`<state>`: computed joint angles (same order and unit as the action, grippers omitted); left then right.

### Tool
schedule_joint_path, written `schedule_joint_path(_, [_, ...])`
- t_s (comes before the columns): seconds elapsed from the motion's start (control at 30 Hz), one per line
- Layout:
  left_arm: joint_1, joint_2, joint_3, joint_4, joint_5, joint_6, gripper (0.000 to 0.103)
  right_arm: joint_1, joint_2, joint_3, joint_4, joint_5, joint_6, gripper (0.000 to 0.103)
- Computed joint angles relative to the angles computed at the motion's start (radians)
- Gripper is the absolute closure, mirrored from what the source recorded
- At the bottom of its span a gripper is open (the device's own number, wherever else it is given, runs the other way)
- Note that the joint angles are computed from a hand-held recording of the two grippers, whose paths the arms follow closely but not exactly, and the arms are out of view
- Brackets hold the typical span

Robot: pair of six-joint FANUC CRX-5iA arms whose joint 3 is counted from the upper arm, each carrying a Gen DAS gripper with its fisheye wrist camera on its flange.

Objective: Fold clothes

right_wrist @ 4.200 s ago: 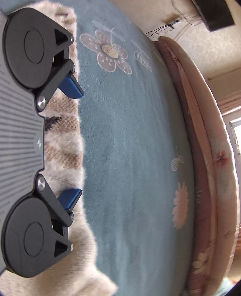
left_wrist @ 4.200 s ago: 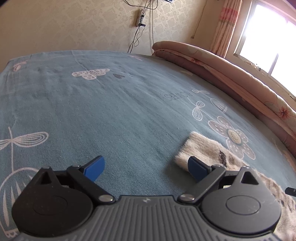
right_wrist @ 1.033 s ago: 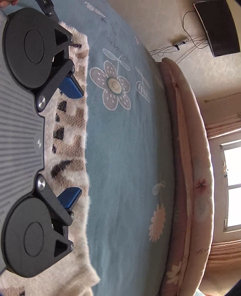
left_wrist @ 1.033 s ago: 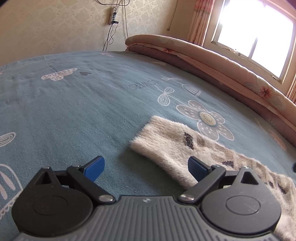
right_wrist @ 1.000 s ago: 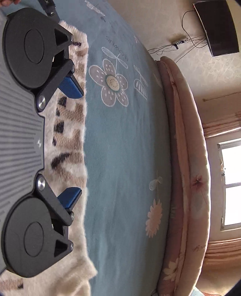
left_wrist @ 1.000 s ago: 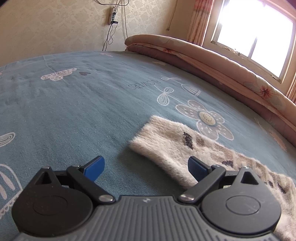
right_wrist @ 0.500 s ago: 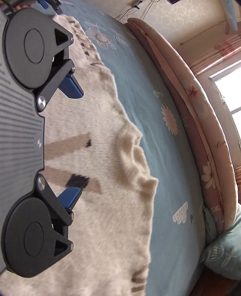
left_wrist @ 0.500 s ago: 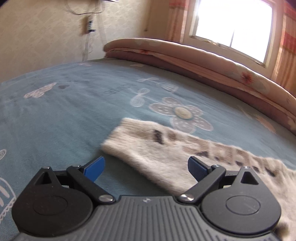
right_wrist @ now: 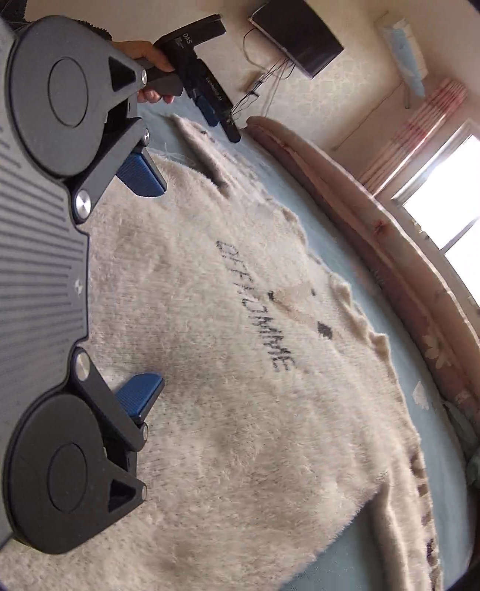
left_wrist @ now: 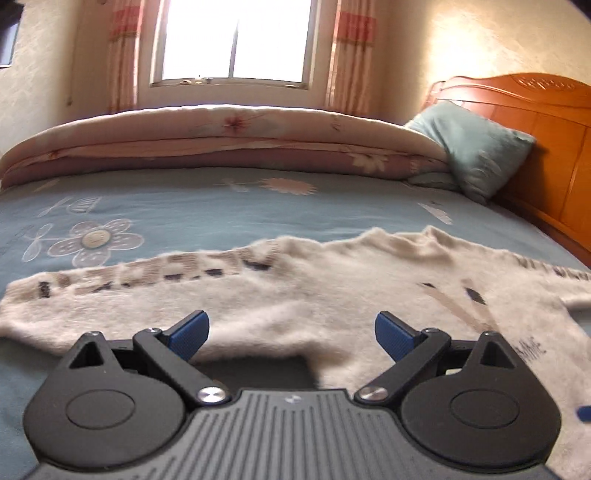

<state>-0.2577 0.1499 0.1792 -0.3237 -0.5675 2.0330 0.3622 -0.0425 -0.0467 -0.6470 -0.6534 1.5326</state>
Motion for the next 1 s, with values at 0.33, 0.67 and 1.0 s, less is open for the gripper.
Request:
schedule_joint_path(0.33, [-0.067, 0.28, 0.395, 0.211, -0.352, -0.25, 0.007, 0.014, -0.042, -0.059, -0.005, 0.029, 0.265, 0.0])
schedule_joint_path(0.67, [-0.102, 0.155, 0.145, 0.195, -0.276, -0.194, 0.006, 0.008, -0.057, -0.066, 0.038, 0.0, 0.215, 0.0])
schedule_joint_path(1.0, [-0.133, -0.008, -0.015, 0.177, -0.276, -0.16, 0.006, 0.062, -0.064, -0.088, 0.169, 0.014, 0.146, 0.0])
